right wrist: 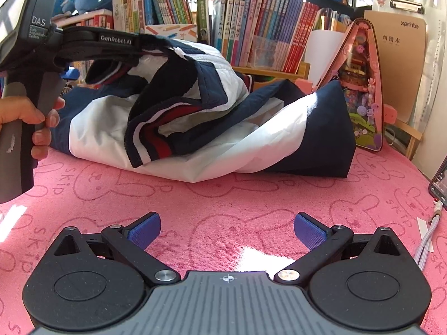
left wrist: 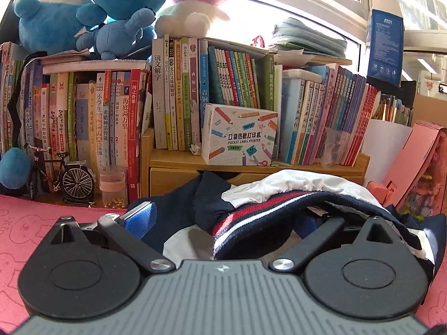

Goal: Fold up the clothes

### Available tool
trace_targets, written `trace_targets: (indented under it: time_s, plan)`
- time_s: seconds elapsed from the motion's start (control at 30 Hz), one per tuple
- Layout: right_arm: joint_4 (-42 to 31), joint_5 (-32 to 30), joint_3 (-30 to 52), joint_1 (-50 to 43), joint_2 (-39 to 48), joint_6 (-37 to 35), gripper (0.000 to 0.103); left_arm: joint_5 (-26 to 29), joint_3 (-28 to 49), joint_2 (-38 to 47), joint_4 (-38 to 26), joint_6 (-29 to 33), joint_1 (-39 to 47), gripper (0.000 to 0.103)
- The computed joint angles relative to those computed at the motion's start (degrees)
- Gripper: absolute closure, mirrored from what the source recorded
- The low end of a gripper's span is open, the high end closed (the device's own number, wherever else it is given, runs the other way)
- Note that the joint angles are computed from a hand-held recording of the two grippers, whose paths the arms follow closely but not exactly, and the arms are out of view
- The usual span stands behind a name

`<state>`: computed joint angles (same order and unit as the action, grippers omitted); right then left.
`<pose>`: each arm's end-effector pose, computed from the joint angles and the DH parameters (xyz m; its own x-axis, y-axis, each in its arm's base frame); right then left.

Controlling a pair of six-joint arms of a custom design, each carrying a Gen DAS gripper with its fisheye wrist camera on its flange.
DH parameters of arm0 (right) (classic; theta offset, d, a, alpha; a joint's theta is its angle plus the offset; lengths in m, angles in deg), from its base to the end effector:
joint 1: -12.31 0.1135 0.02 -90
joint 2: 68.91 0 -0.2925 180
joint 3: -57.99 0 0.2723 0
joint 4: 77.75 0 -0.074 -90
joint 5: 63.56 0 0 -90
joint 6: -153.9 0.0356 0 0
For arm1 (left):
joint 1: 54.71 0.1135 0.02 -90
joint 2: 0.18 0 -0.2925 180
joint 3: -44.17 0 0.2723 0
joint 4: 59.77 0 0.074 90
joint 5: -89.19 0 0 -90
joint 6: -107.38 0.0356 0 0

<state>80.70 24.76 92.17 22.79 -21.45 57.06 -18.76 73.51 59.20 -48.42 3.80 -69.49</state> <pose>0.1741 0.0333 0.2039 -0.5331 -0.2197 -0.8170 -0.2709 0.9592 -0.0811 0.2048 -0.0427 0.1943 -0.2919 -0.1540 -0.9440 -0.1112 0.9857 -0.1264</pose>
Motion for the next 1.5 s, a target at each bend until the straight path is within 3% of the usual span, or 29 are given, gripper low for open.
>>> trace_targets:
  time_s: [0.13,0.3,0.37,0.53,0.6,0.67,0.77,0.9,1.07,1.13,1.3,1.37,1.43,1.5]
  plan:
    - [0.2,0.9,-0.3,0.7,-0.5,-0.2,0.0,3.6,0.6,0.7,-2.3,4.1,2.5,0.002]
    - [0.2,1.1,0.0,0.9,0.0,-0.3,0.0,5.4,-2.9,-1.3,-0.9,11.6,2.5,0.002]
    - [0.3,1.2,0.1,0.9,0.1,-0.3,0.0,2.0,-4.3,-1.3,1.2,15.3,0.2,0.0]
    - [1.0,-1.0,-1.0,-0.5,-1.9,-0.3,0.0,-15.8,-8.0,3.6,13.9,26.0,-9.0,0.0]
    - [1.9,-8.3,-2.4,-5.0,-5.2,-0.6,0.0,-16.5,-10.5,2.5,17.4,30.9,-10.7,0.0]
    - [3.6,-15.3,-3.5,-9.6,-7.1,-0.4,0.0,-13.9,-12.4,-0.7,16.9,33.3,-10.8,0.0]
    - [9.1,-22.2,-4.8,-14.5,-7.6,1.1,0.0,-10.2,-12.7,-6.3,10.5,32.0,-9.3,0.0]
    - [15.4,-11.2,-1.1,-8.4,0.9,-0.8,0.0,-5.8,-12.3,-9.8,5.4,30.0,-5.7,0.0]
    - [20.3,-6.5,5.5,-4.4,13.4,-3.5,0.006,-5.7,-12.8,-9.8,5.3,30.1,-4.0,0.0]
    - [20.1,-7.5,7.8,-4.5,15.6,-2.9,0.015,-5.0,-13.1,-9.9,5.1,30.2,-3.2,0.0]
    - [19.5,-11.2,11.1,-6.8,17.2,1.0,0.018,-3.3,-13.4,-9.5,5.8,29.8,-1.7,0.0]
    - [18.9,-13.2,11.9,-8.0,17.5,2.0,0.024,-2.4,-12.9,-8.2,6.7,28.9,-1.0,0.0]
    - [18.1,-15.1,12.5,-9.0,17.9,3.4,0.033,-1.7,-12.3,-5.6,9.2,27.7,-0.1,0.0]
    - [17.9,-16.3,12.6,-9.8,17.9,4.7,0.035,-3.2,-10.7,-0.8,12.5,25.9,-0.2,0.0]
